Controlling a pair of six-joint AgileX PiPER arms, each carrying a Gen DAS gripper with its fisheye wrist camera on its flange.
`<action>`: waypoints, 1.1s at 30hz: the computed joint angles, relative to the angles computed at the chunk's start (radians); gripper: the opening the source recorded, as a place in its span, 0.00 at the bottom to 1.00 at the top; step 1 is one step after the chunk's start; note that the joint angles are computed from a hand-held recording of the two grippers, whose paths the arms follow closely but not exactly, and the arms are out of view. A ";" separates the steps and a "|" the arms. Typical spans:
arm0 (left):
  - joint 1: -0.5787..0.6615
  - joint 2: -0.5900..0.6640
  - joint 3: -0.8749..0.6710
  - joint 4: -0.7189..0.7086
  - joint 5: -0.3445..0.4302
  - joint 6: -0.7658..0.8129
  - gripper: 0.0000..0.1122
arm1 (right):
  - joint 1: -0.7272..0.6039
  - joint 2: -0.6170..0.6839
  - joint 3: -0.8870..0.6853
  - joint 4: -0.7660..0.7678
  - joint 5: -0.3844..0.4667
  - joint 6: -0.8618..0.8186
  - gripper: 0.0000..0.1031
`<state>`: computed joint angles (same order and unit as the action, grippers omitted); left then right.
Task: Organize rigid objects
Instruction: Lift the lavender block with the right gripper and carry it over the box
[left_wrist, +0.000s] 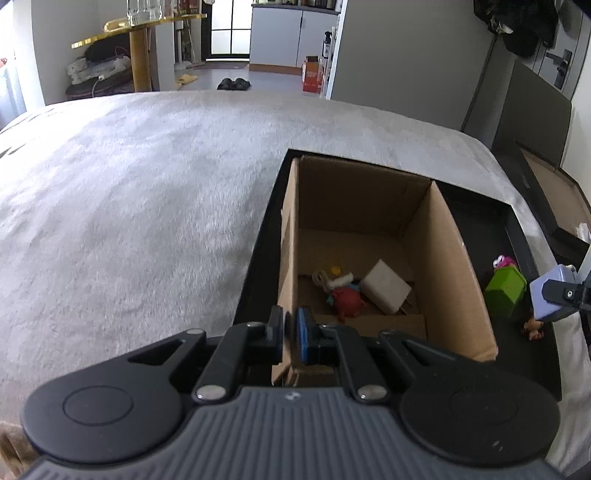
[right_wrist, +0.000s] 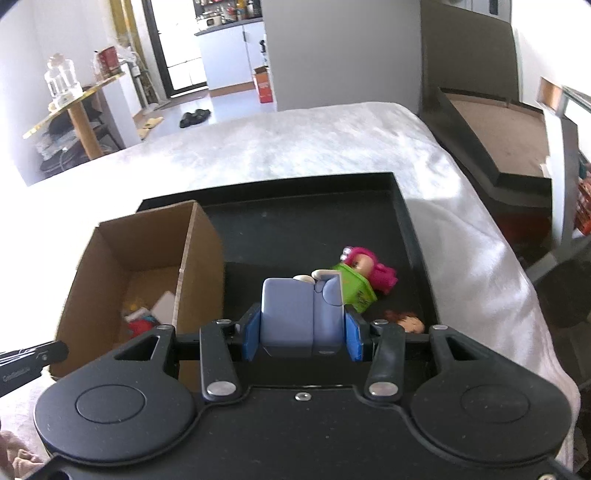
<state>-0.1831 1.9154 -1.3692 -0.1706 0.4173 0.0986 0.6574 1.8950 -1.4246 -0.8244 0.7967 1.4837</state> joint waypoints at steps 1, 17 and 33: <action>0.002 0.003 -0.005 -0.007 0.003 0.006 0.07 | 0.002 0.005 -0.011 0.001 -0.001 -0.006 0.43; 0.041 0.058 -0.027 -0.125 -0.028 0.117 0.07 | 0.005 0.131 -0.268 0.066 -0.026 -0.178 0.43; 0.050 0.065 -0.051 -0.152 0.003 0.115 0.08 | -0.003 0.363 -0.685 0.272 0.048 -0.498 0.43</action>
